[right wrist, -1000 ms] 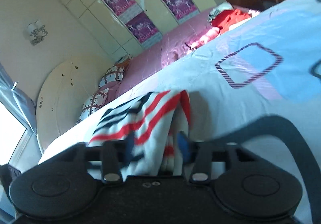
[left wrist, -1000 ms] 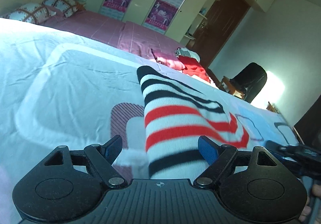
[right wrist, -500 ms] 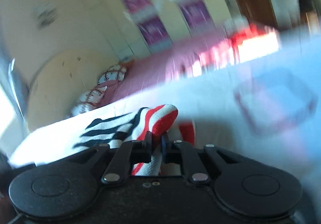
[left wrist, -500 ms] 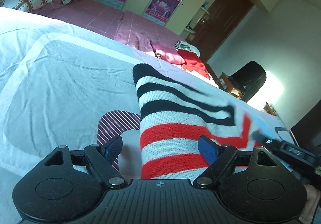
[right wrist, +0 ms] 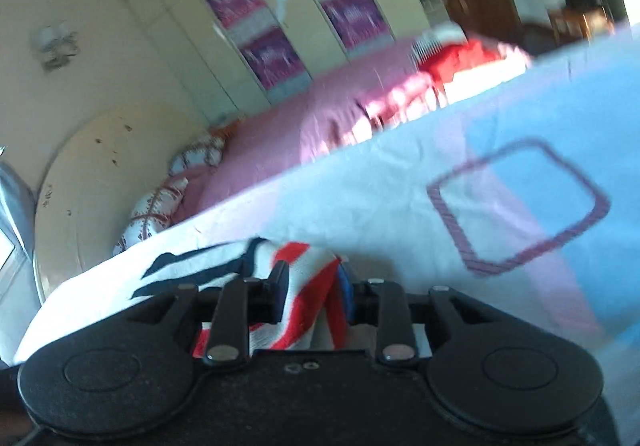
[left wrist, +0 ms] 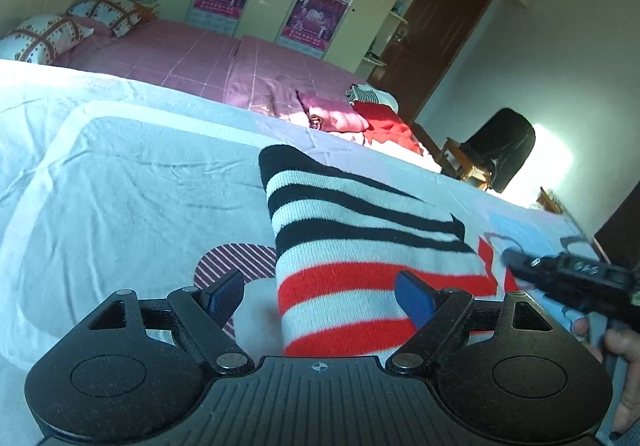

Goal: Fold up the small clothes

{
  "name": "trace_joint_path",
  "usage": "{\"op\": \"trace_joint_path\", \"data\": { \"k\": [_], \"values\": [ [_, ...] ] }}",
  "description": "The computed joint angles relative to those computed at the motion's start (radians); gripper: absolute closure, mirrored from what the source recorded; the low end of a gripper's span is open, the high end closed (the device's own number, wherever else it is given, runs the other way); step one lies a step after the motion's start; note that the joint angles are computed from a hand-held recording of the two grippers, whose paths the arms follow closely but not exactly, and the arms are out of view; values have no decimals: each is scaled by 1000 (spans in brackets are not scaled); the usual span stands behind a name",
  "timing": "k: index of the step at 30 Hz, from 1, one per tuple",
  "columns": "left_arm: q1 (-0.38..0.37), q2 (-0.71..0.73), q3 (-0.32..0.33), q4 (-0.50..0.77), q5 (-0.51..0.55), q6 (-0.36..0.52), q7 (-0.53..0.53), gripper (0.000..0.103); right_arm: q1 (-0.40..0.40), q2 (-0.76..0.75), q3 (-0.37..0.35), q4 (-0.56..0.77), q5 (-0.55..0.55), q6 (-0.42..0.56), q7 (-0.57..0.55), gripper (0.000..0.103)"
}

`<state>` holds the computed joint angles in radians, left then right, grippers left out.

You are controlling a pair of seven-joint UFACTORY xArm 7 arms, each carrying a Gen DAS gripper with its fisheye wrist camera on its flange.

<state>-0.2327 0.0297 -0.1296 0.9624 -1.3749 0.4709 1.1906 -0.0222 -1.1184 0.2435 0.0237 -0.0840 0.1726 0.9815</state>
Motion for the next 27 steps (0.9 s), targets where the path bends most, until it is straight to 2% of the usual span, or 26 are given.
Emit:
{"op": "trace_joint_path", "data": {
  "k": [1,3,5,6,8,9,12,14,16,18,23,25,26,27],
  "values": [
    [-2,5,-2,4,-8,-5,-3,21,3,56,-24,18,6,-4,-12,76],
    [-6,17,-6,10,-4,-16,-20,21,-7,116,-20,16,16,-70,-8,92],
    [-20,38,-17,15,90,-80,-92,20,-68,107,95,34,-33,-75,-2,92],
    [-19,43,-20,17,95,-86,-94,20,-94,120,143,56,-67,-49,-15,92],
    [-10,42,-22,16,95,-72,-109,20,-82,182,133,98,-92,14,-45,90],
    [-10,26,-23,5,106,-81,-117,20,-67,163,122,98,-98,36,-48,86],
    [-4,-61,-8,-50,33,-46,-7,21,12,-19,124,96,-100,183,-15,72],
    [-5,-113,17,-90,5,14,16,21,113,-115,94,85,-91,231,-23,70],
    [-14,-156,28,-133,15,31,15,21,199,-162,95,103,-74,353,-26,69],
    [-24,-192,40,-170,24,43,21,21,270,-220,127,109,-47,464,16,66],
    [-41,-254,68,-237,25,49,9,20,348,-300,196,141,1,663,170,55],
    [-43,-281,78,-264,39,51,3,20,400,-359,196,110,30,671,242,60],
    [-44,-298,83,-283,49,51,3,20,426,-383,190,90,41,659,267,66],
    [-46,-309,88,-299,61,53,2,20,449,-390,185,75,51,647,286,79]
  ]
}}
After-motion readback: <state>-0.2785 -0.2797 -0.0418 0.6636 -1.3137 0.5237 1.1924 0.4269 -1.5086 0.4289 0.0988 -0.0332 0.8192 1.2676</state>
